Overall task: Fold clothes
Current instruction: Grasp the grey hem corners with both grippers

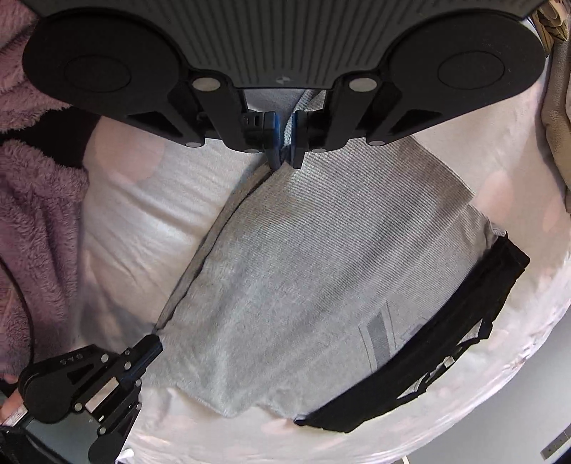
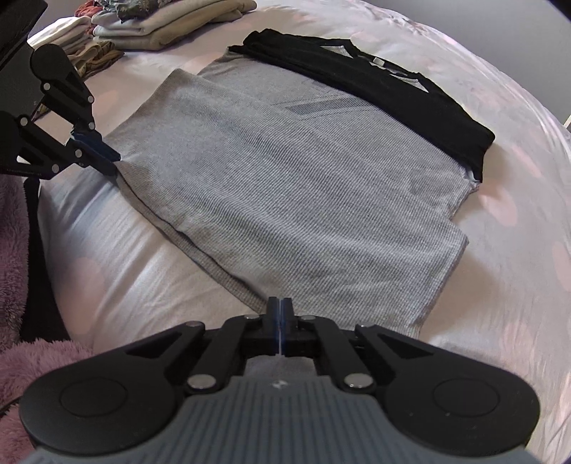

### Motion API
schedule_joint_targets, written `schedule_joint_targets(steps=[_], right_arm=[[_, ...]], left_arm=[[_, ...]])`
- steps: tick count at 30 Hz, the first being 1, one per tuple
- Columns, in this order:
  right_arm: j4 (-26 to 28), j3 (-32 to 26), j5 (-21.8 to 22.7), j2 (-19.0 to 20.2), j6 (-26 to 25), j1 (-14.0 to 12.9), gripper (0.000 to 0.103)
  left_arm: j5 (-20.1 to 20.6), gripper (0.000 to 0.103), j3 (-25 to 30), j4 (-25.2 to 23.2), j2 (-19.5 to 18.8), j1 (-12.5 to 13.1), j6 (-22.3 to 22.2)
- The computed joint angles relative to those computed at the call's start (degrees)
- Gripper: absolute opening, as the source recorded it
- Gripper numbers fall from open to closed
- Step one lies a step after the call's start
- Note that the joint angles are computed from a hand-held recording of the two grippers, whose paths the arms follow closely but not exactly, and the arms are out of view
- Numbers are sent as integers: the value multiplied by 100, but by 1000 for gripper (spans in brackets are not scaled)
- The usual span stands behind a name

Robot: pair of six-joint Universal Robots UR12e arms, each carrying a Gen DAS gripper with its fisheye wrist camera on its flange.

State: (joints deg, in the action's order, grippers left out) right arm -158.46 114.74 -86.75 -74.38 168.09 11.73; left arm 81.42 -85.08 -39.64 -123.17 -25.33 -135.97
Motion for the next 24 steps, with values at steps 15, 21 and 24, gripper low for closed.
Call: schedule_joint_targets(steps=[15, 21, 24], right_arm=[[548, -193, -443, -19, -683, 104, 39], [1123, -320, -931, 48, -1838, 169, 40], [1076, -273, -1035, 66, -2074, 126, 47]], left_arm=[[853, 43, -10, 28, -47, -167, 961], [1249, 43, 2, -175, -103, -140, 1450], [1116, 49, 8, -148, -130, -79, 1367]])
